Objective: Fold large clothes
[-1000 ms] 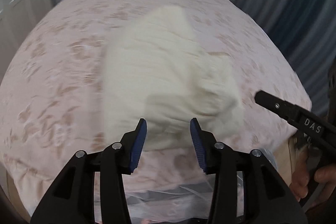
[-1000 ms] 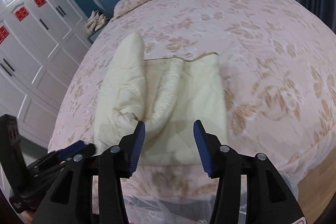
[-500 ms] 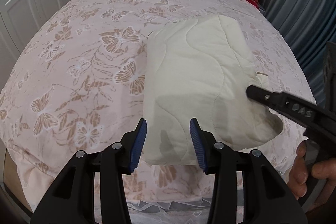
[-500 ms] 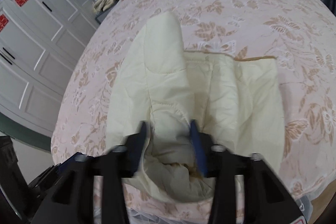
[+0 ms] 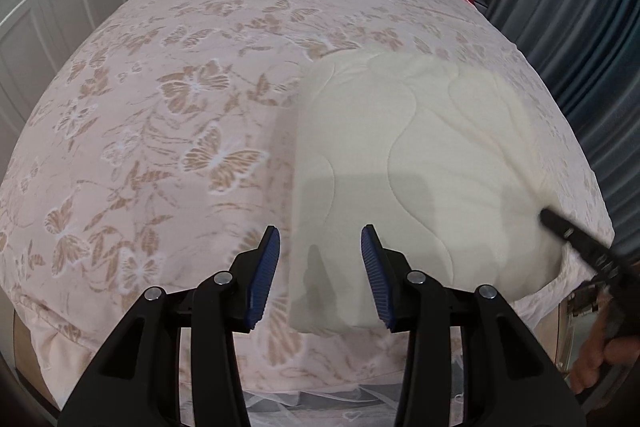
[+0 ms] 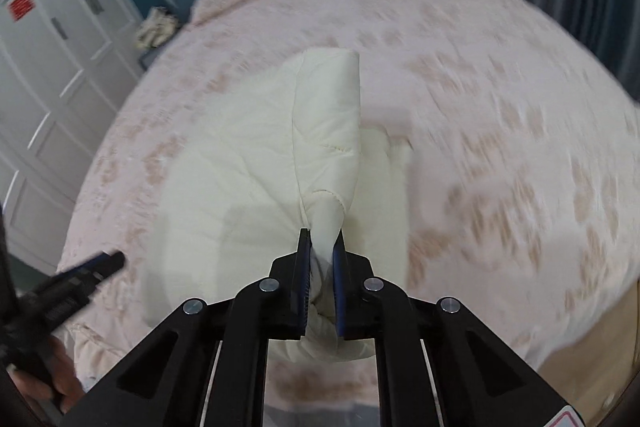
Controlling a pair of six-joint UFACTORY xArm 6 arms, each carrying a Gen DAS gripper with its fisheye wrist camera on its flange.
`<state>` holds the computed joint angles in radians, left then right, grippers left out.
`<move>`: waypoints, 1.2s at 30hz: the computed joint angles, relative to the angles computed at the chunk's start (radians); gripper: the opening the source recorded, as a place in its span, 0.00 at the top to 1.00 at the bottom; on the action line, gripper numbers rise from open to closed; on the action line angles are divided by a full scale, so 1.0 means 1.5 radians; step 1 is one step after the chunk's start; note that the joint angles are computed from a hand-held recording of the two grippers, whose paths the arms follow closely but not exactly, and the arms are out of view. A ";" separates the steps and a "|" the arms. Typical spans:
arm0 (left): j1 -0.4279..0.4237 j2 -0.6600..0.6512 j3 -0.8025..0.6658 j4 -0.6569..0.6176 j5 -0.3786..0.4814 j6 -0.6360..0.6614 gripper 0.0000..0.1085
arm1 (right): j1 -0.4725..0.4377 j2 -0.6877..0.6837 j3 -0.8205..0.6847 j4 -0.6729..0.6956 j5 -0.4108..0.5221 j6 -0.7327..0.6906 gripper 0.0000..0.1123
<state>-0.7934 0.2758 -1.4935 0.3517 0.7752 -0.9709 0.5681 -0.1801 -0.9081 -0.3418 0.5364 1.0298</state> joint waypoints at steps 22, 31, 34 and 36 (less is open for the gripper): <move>-0.050 0.205 -0.229 0.025 0.141 0.067 0.63 | -0.011 0.102 0.023 0.059 -0.024 -0.018 0.90; -0.046 0.213 -0.239 0.026 0.152 0.071 0.63 | -0.033 -0.020 0.072 0.085 -0.071 0.034 0.78; -0.043 0.212 -0.242 0.019 0.152 0.069 0.63 | -0.045 -0.001 0.036 0.071 -0.063 0.029 0.78; -0.039 0.204 -0.237 0.010 0.146 0.069 0.64 | -0.046 0.026 0.006 0.068 -0.049 0.019 0.78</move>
